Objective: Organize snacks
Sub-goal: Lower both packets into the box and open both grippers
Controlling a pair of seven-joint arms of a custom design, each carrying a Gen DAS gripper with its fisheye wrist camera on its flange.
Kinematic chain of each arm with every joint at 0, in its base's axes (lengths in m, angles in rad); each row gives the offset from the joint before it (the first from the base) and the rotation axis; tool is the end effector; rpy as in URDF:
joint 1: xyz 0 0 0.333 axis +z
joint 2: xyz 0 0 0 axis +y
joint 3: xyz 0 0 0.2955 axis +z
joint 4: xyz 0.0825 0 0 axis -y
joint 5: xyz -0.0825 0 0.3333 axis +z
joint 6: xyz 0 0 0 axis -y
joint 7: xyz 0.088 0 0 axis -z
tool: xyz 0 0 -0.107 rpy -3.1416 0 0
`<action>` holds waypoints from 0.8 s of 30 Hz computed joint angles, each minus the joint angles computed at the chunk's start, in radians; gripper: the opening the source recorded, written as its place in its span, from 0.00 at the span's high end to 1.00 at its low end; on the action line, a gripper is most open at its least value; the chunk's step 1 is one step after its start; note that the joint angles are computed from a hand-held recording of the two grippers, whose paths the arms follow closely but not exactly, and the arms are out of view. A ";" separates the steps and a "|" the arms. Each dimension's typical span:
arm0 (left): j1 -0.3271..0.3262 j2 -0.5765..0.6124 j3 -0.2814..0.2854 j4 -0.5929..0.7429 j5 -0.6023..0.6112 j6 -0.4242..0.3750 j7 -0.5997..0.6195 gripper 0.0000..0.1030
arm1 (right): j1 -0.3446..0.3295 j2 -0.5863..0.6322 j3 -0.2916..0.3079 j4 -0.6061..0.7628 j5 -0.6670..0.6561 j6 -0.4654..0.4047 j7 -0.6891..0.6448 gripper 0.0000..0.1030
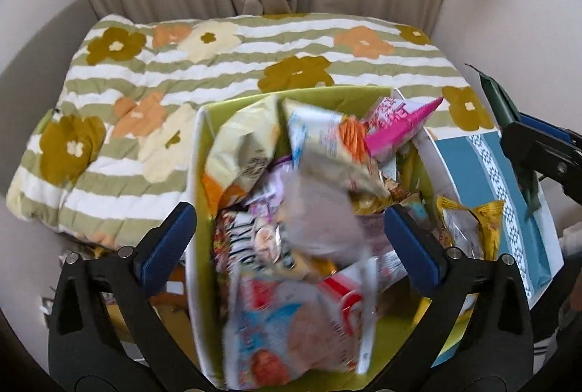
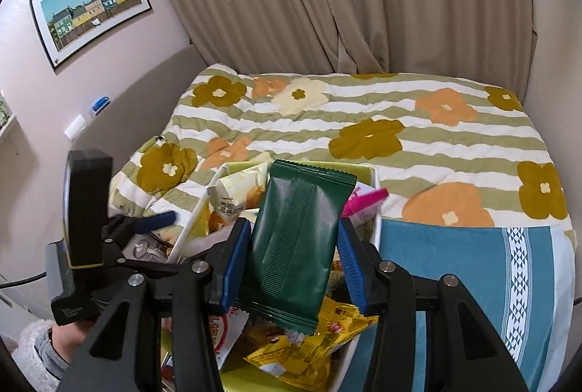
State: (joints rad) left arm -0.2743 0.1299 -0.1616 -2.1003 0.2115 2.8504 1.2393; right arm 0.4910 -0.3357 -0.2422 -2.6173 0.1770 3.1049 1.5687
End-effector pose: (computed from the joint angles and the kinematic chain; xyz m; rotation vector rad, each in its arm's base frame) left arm 0.5105 -0.2469 0.4406 -1.6299 2.1637 -0.7441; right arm 0.4178 0.0854 0.4696 -1.7223 1.6290 -0.4640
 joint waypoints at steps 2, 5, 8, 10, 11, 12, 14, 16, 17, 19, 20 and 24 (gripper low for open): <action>0.014 -0.026 -0.002 -0.034 -0.027 0.014 0.020 0.01 | -0.039 0.001 0.035 0.000 -0.020 -0.009 0.024 0.57; 0.037 -0.061 -0.008 -0.079 -0.060 0.033 0.064 0.01 | -0.059 0.016 0.058 0.011 -0.031 -0.018 0.051 0.57; 0.049 -0.077 -0.010 -0.096 -0.054 0.038 0.071 0.01 | -0.080 0.038 0.087 0.036 -0.048 -0.030 0.073 0.57; 0.060 -0.083 -0.016 -0.104 -0.083 0.042 0.102 0.01 | -0.087 0.059 0.103 0.058 -0.054 -0.040 0.083 0.57; 0.068 -0.077 -0.019 -0.097 -0.119 0.043 0.138 0.01 | -0.093 0.068 0.113 0.069 -0.058 -0.045 0.089 0.57; 0.071 -0.078 -0.023 -0.098 -0.146 0.045 0.163 0.01 | -0.102 0.082 0.126 0.081 -0.065 -0.050 0.097 0.57; 0.077 -0.071 -0.028 -0.100 -0.190 0.050 0.214 0.01 | -0.118 0.116 0.147 0.115 -0.078 -0.091 0.107 0.57; 0.074 -0.059 -0.025 -0.095 -0.184 0.040 0.217 0.01 | -0.097 0.161 0.138 0.149 -0.021 -0.127 0.067 0.56; 0.074 -0.054 -0.024 -0.097 -0.186 0.040 0.223 0.01 | -0.083 0.184 0.133 0.163 0.030 -0.135 0.032 0.54; 0.071 -0.051 -0.023 -0.102 -0.191 0.040 0.233 0.01 | -0.091 0.212 0.149 0.177 0.068 -0.149 0.011 0.36; 0.068 -0.051 -0.020 -0.106 -0.179 0.042 0.226 0.01 | -0.110 0.212 0.169 0.169 0.057 -0.138 0.030 0.11; 0.053 -0.064 -0.012 -0.131 -0.121 0.053 0.172 0.01 | -0.154 0.174 0.215 0.114 0.038 -0.084 0.050 0.00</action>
State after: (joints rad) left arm -0.2217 0.0661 -0.1733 -2.2310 0.0909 2.9033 1.4109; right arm 0.3371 -0.1617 -0.0269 -2.5036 0.2149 3.0214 1.6187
